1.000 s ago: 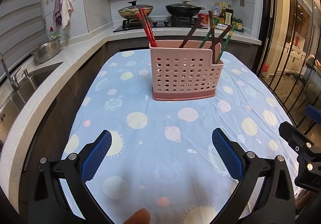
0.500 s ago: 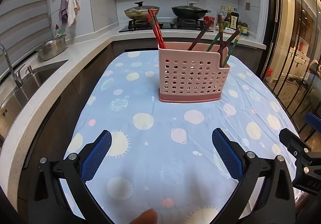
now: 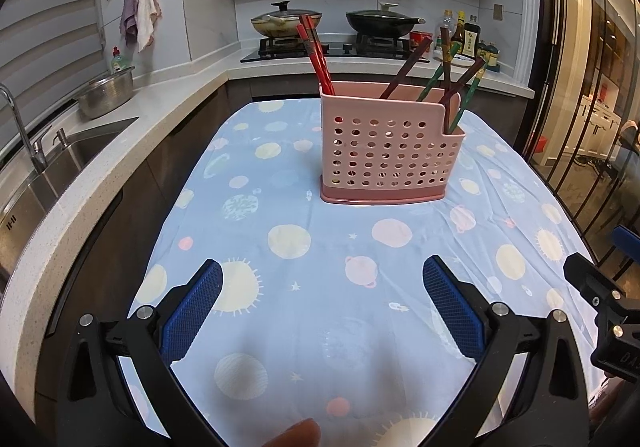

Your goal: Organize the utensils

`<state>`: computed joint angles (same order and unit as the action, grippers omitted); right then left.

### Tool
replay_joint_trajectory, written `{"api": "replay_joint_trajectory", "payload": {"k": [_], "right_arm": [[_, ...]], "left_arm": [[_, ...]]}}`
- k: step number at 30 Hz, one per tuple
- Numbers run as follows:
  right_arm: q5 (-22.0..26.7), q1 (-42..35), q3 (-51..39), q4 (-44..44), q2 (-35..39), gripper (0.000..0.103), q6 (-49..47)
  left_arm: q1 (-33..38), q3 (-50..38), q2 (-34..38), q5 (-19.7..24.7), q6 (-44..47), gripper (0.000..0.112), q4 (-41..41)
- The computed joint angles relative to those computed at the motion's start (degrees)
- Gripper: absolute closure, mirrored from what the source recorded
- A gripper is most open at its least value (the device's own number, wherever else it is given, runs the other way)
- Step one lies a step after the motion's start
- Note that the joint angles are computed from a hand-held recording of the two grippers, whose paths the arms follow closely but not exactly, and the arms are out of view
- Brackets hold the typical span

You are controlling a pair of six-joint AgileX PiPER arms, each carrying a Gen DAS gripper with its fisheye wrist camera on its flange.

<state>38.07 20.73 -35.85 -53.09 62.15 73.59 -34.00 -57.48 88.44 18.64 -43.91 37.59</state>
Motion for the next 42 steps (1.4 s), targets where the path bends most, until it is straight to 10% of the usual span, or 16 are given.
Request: {"api": "replay_joint_trajectory", "payload": {"k": [42], "right_arm": [[-3.4,-4.6,1.8,-0.2,0.9,0.007,0.2]], "left_arm": [[-0.1,0.5,0.9,0.8,-6.6,0.016,4.3]]}}
